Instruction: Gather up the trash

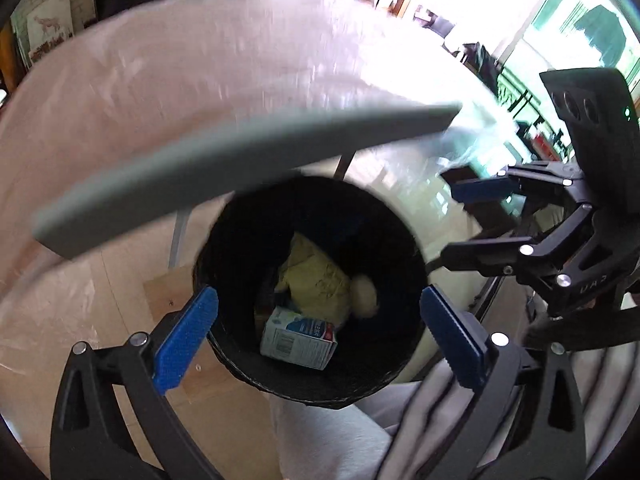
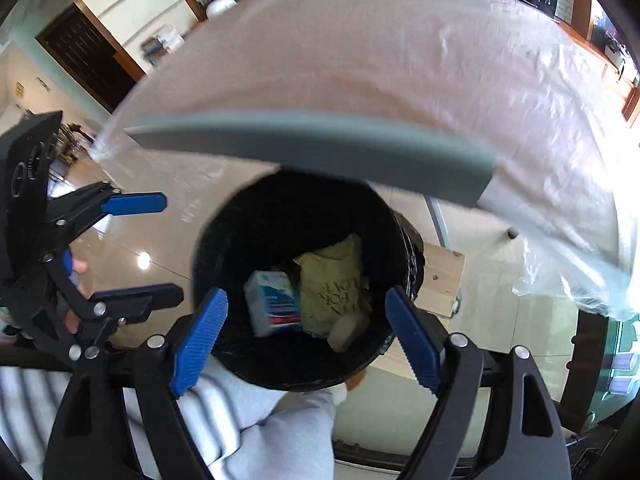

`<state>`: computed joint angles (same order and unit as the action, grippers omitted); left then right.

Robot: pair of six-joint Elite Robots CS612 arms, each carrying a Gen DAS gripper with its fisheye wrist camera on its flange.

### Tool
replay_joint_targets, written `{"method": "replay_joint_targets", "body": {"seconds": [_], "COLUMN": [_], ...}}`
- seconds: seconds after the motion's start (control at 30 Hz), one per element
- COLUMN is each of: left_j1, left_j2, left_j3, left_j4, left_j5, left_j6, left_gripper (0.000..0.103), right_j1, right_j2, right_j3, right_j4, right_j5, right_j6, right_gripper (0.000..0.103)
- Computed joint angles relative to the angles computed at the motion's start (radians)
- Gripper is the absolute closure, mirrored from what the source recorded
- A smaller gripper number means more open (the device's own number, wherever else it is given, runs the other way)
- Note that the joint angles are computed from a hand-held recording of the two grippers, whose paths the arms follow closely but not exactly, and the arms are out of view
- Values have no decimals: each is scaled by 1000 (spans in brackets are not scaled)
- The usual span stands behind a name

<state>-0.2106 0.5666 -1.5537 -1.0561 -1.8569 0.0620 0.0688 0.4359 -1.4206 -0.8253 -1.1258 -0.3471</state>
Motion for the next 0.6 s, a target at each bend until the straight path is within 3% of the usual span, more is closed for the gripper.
{"method": "replay_joint_targets", "body": {"seconds": [0.13,0.23,0.4,0.6], "left_j1": [13,32,74,123], "left_j2": [-33,-73,-151,-259], "left_j3": [4,72,286,594], "left_j4": [-136,-286,-468,-597], "left_j5": [23,110,236,294], "left_j6": [-8,-56,-111,-190], "left_gripper": [2,2,2,2], "right_j1": [-20,-31,-31,-34], "right_j2": [-29,-54,-114,-243], "right_j3": [9,76,296,662], "right_j4": [-126,-343,-703,-885], "right_j5": [68,62,-84,-244], "right_j6": [36,158,303,371], "right_gripper": [14,4,4,4]}}
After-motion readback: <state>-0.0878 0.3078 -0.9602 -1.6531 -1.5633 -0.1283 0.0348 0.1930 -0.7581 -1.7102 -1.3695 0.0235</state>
